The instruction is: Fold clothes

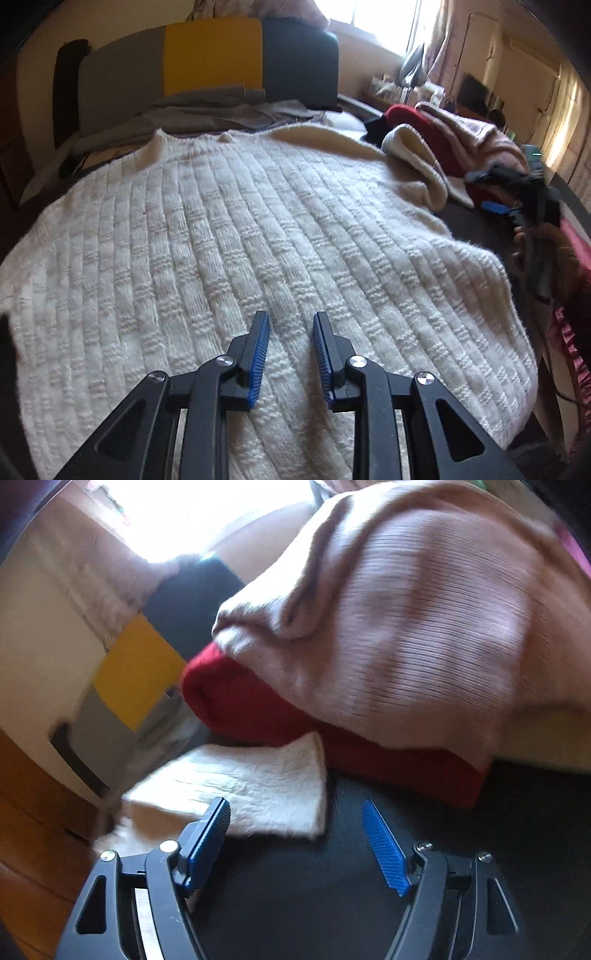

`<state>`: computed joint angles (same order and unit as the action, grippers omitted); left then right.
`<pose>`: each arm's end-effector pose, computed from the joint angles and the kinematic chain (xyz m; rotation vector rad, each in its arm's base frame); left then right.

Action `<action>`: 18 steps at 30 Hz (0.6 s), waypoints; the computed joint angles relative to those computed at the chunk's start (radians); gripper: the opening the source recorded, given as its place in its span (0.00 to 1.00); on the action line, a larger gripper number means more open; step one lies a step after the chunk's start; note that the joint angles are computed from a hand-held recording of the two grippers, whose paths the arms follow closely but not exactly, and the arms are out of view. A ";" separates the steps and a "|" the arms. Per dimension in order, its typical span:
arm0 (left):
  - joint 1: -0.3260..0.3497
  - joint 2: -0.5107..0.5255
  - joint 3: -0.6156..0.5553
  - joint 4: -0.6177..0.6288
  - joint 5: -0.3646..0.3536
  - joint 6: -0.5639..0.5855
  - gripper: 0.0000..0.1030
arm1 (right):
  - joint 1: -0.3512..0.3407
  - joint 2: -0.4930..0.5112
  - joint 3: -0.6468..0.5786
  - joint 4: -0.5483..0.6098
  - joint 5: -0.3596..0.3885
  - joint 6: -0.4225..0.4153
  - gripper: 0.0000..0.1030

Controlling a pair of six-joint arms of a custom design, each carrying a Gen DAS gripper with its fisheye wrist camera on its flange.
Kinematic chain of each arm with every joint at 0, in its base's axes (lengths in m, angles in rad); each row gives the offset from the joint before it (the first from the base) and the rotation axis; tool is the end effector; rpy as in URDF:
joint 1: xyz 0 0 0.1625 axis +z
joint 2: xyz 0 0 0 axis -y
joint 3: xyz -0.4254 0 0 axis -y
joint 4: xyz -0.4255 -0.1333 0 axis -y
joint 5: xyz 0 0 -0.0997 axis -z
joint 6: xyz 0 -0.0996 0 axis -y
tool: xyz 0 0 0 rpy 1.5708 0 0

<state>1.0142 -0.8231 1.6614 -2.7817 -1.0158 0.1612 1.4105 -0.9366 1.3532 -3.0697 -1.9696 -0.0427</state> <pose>-0.2107 -0.6903 0.1155 0.7830 2.4849 -0.6264 -0.0293 -0.7743 0.3780 -0.4182 -2.3029 1.3417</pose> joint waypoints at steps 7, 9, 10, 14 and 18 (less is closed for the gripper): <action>0.040 -0.006 -0.013 -0.012 -0.112 -0.051 0.24 | 0.058 0.185 -0.260 0.132 -0.277 -0.203 0.22; 0.051 -0.010 -0.010 -0.022 -0.143 -0.063 0.24 | 0.063 0.191 -0.274 0.150 -0.284 -0.230 0.08; 0.056 -0.012 -0.007 -0.030 -0.159 -0.070 0.24 | 0.067 0.188 -0.272 0.159 -0.290 -0.242 0.08; 0.074 -0.018 -0.003 -0.041 -0.218 -0.104 0.24 | 0.085 0.125 -0.196 0.107 -0.307 -0.302 0.07; 0.083 -0.023 -0.001 -0.043 -0.248 -0.122 0.24 | 0.109 0.045 -0.095 -0.021 -0.367 -0.396 0.07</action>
<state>1.0968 -0.8458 1.6603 -2.8249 -1.2639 0.0397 1.5200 -0.8919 1.2579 -3.0910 -2.3362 -0.4388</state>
